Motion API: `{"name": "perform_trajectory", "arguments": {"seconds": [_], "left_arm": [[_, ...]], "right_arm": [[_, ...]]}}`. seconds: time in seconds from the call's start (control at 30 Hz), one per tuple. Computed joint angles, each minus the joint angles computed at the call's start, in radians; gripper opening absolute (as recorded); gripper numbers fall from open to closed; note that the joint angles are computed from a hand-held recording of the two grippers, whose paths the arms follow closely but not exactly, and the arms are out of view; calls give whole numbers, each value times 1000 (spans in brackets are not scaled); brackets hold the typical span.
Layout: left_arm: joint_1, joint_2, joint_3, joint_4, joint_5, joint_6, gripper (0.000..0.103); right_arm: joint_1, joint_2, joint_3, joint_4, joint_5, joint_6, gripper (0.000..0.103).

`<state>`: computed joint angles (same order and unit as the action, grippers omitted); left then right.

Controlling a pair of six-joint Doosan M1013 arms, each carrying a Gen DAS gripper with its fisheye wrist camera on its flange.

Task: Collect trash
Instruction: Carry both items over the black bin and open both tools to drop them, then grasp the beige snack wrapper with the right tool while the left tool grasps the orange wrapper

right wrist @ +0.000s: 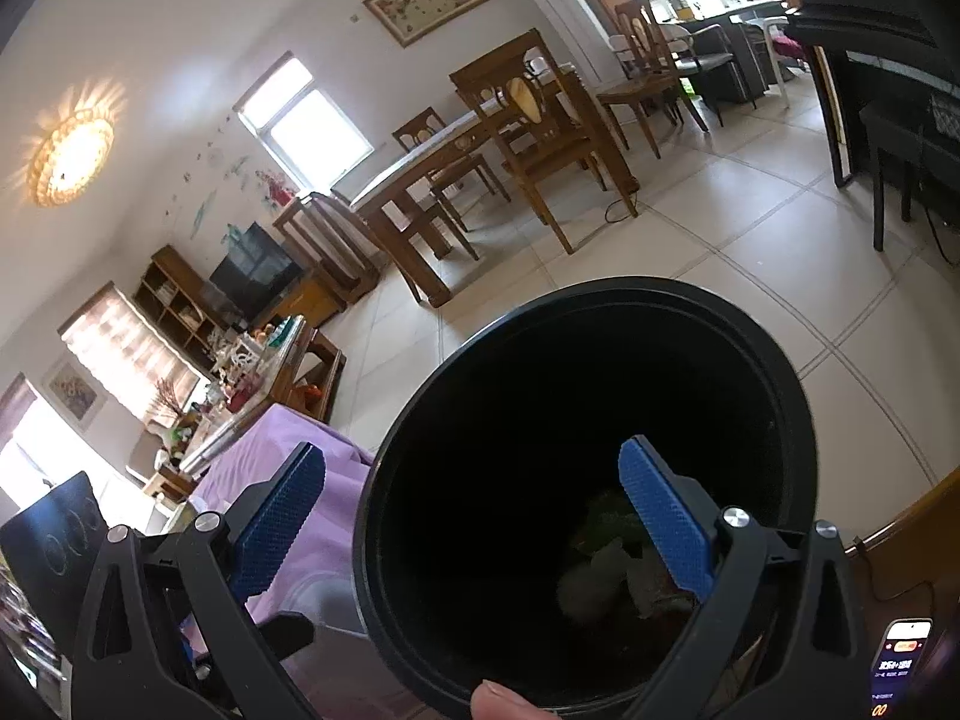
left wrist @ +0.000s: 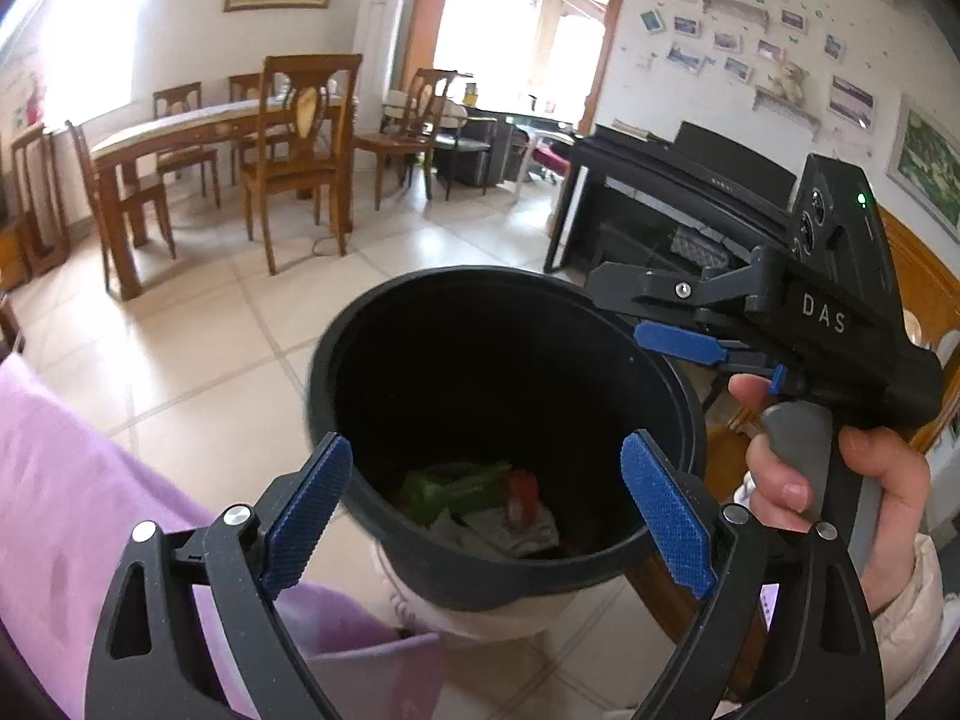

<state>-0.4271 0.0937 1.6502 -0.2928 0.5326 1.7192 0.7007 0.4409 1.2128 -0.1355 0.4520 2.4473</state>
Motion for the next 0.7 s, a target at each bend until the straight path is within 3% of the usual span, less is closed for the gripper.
{"name": "perform_trajectory", "arguments": {"seconds": [0.2,0.4,0.6,0.7], "left_arm": [[61,-79,72,-10,-32,-41,95],[165,-199,174,38,-80,-161,95],[329,-338,271,213,-104,-371,96],[457,-403,311,270,-103,-457,96]], "right_arm": [[26,29,-62,21,56,-65,98],[70,102,-195,93,155,-203,98],[122,233,-421,244,287,-403,98],[144,315,-569,330,375,-486,98]]}}
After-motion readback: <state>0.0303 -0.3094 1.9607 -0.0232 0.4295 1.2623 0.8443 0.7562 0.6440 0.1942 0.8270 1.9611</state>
